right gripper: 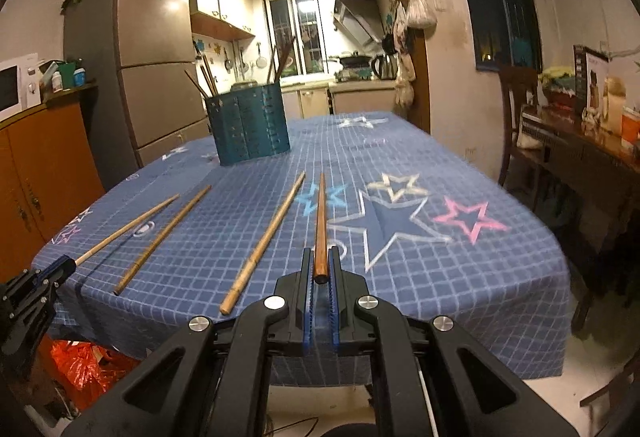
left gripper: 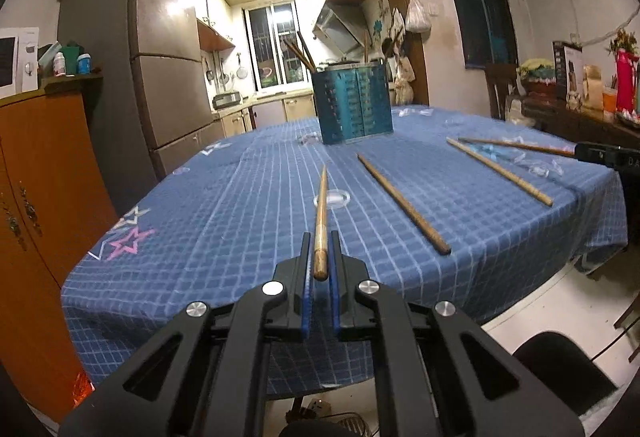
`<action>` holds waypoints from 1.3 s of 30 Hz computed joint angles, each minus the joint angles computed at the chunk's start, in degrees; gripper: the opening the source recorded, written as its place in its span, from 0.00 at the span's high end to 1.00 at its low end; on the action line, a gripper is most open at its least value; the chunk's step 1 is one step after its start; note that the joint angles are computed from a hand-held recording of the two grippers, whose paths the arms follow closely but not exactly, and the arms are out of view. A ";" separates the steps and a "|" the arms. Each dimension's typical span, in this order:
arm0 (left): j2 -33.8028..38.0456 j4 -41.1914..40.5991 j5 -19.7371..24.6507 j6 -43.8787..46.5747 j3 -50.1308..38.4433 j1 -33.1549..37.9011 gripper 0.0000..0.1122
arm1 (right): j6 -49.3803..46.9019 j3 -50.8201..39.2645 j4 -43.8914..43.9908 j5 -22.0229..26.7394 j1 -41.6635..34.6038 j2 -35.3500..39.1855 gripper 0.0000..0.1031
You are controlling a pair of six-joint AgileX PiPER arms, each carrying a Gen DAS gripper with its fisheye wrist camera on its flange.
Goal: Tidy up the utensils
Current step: 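Lift the chopsticks with both tools and carry them above the teal holder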
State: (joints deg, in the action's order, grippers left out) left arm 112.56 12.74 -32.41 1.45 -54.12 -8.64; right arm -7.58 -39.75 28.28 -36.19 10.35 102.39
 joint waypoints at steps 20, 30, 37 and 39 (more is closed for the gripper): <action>-6.09 0.88 -0.72 -1.66 -2.71 -0.76 0.95 | -5.02 -3.37 -2.19 2.03 -2.85 -8.47 0.92; -4.86 0.64 2.31 -2.52 -10.90 -1.58 0.95 | -5.68 -11.51 -6.18 9.23 -5.90 -7.59 0.92; -2.47 6.71 7.96 -9.24 -19.40 -1.11 0.95 | -4.17 -20.98 -9.49 17.62 -8.27 -4.66 0.92; -1.55 11.10 10.54 -14.07 -22.82 -0.81 0.95 | -1.73 -23.75 -12.26 20.13 -9.09 -3.58 0.92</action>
